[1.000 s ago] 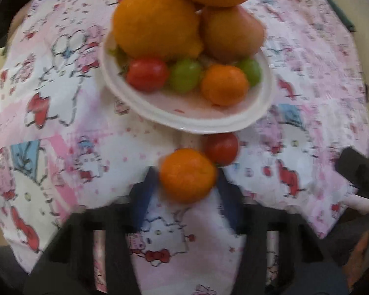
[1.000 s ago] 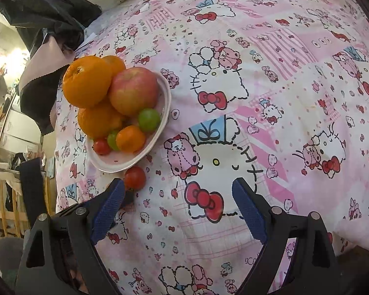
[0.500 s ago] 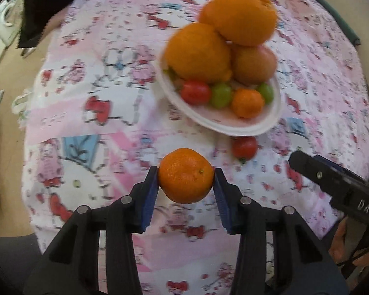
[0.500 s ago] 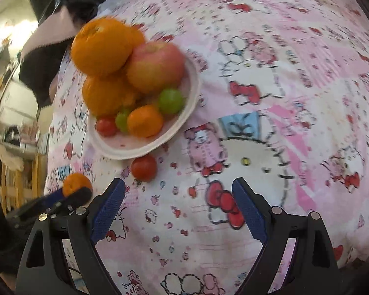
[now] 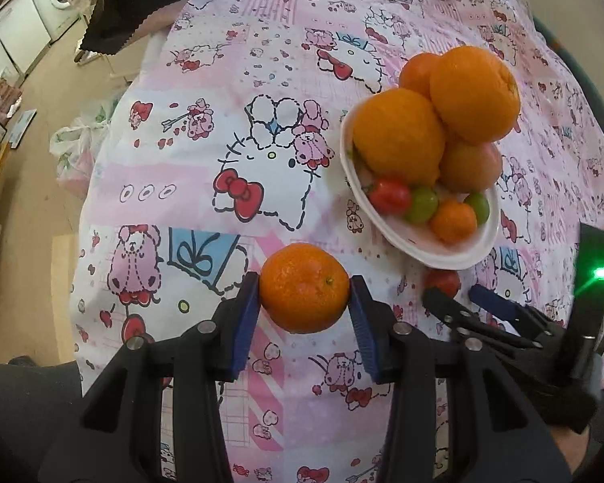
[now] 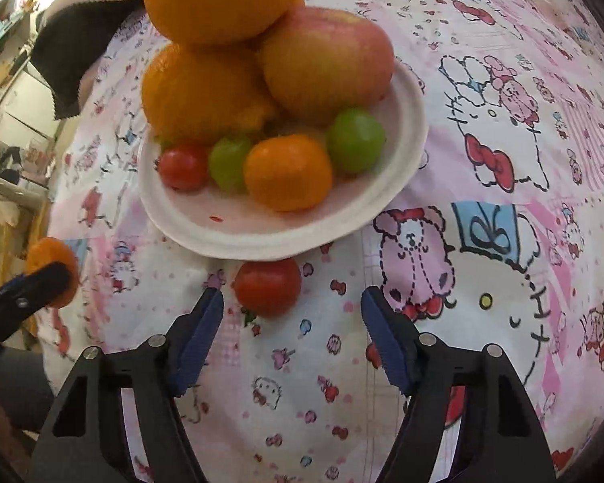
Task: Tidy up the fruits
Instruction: 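Grasp the mandarin with the left tool while the right tool grasps the red tomato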
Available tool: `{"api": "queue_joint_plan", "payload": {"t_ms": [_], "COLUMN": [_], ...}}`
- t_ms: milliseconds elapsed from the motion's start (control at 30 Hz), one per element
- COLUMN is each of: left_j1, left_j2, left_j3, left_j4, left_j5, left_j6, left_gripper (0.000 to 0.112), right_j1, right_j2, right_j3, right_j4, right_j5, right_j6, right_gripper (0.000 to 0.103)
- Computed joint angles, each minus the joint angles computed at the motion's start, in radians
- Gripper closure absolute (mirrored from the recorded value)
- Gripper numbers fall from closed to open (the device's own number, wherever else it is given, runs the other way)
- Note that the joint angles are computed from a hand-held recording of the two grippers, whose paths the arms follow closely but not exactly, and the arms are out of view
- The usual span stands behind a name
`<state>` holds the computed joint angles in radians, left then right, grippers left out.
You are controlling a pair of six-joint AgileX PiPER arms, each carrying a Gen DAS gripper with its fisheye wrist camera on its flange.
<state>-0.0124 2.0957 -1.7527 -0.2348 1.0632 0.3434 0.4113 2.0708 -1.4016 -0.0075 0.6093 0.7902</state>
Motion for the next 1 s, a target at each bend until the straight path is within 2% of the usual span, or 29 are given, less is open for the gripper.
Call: {"api": "queue_joint_plan", "payload": {"t_ms": [100,267,367,433,667,1000], "left_j1": [-0.005,-0.013,-0.011,-0.009,-0.012,-0.03], "left_j2": [0.005,0.005,0.007,0.009,0.012,-0.008], "left_j3": [-0.005,0.007,0.006,0.003,0.0,0.017], "left_j4": [0.005,0.022,0.025,0.023,0.019,0.01], "left_j5": [0.007,-0.004,-0.005,-0.005,-0.003,-0.023], "left_j6": [-0.003,-0.001,-0.005,-0.005,-0.007,-0.001], "left_gripper": [0.073,0.073,0.073,0.073,0.073,0.073], "right_j1": [0.027,0.057,0.061,0.047,0.033,0.008], "right_j2": [0.03,0.072,0.079,0.065,0.004,-0.148], "right_j3": [-0.052,-0.11,-0.126,-0.107,-0.017,0.175], "right_j4": [-0.099,-0.165,-0.193,-0.153,-0.078,-0.098], "right_j5": [0.037,0.082,0.099,0.066,0.006,-0.075], "right_j6": [0.051,0.084,0.1,0.069,0.029,0.124], "right_gripper": [0.03,0.03,0.046,0.068,0.068,0.068]}}
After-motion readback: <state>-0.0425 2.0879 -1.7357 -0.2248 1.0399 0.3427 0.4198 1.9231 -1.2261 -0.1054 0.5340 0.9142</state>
